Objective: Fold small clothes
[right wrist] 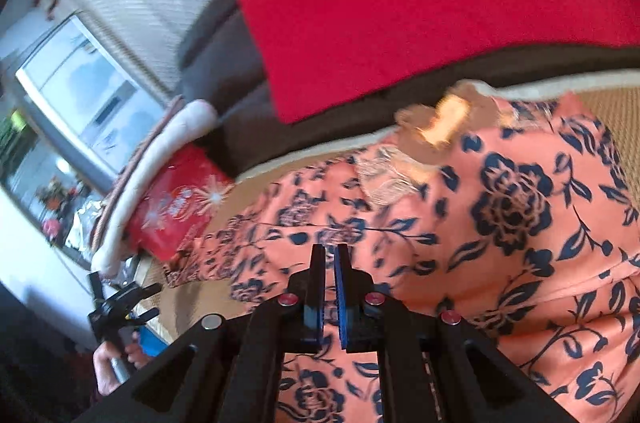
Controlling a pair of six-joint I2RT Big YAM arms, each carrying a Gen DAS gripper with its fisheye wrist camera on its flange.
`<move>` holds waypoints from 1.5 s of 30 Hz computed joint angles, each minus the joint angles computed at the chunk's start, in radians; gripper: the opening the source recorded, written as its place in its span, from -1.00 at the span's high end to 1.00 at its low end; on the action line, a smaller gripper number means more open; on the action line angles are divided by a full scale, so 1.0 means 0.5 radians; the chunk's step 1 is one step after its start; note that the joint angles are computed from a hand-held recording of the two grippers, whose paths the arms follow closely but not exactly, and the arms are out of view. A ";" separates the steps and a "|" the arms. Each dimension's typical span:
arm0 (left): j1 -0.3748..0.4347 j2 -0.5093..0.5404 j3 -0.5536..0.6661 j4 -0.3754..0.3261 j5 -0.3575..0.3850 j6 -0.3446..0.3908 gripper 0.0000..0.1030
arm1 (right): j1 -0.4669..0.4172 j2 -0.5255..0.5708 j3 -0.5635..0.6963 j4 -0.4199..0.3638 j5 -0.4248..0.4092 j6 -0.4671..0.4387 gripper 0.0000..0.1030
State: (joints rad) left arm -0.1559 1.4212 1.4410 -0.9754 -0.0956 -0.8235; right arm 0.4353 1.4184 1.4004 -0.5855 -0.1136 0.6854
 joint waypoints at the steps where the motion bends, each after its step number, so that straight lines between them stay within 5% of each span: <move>1: 0.022 0.017 -0.012 0.039 0.046 -0.009 -0.47 | 0.013 -0.015 -0.018 0.036 0.006 0.001 0.85; 7: 0.028 0.204 0.100 0.110 0.210 -0.045 -0.47 | 0.038 -0.084 -0.096 0.161 0.000 -0.002 0.83; 10: 0.018 0.323 0.216 0.055 0.169 -0.087 -0.47 | 0.060 -0.121 -0.126 0.227 0.107 -0.080 0.28; 12: 0.015 0.365 0.269 0.070 0.112 -0.087 -0.47 | 0.077 -0.197 -0.239 0.437 0.237 -0.065 -0.63; 13: 0.027 0.379 0.280 0.099 0.135 -0.106 -0.47 | 0.094 -0.255 -0.333 0.609 0.373 -0.050 -0.68; 15: 0.047 0.407 0.295 0.138 0.129 -0.197 -0.47 | 0.103 -0.305 -0.389 0.694 0.514 -0.106 -0.69; 17: 0.053 0.435 0.327 0.150 0.091 -0.231 -0.38 | 0.079 -0.306 -0.361 0.592 0.512 -0.138 -0.69; 18: 0.055 0.440 0.329 0.166 0.073 -0.243 -0.21 | 0.054 -0.302 -0.355 0.542 0.475 -0.105 -0.69; 20: 0.073 0.472 0.352 0.155 0.083 -0.275 0.68 | -0.006 -0.278 -0.330 0.417 0.376 0.005 -0.66; 21: 0.084 0.489 0.365 0.130 0.088 -0.295 0.77 | -0.045 -0.267 -0.332 0.373 0.304 0.090 -0.63; 24: 0.104 0.472 0.322 0.216 0.107 -0.316 0.83 | -0.097 -0.269 -0.344 0.315 0.307 0.175 -0.45; 30: -0.014 0.527 0.452 0.136 -0.142 -0.142 0.87 | -0.149 -0.346 -0.371 0.205 0.436 0.174 0.00; 38: -0.280 0.579 0.845 -0.001 -0.316 0.141 0.87 | -0.189 -0.572 -0.502 0.158 0.555 0.182 0.02; 45: -0.746 0.812 1.566 -0.236 -0.476 0.683 0.87 | -0.266 -0.738 -0.586 0.143 0.533 0.232 0.02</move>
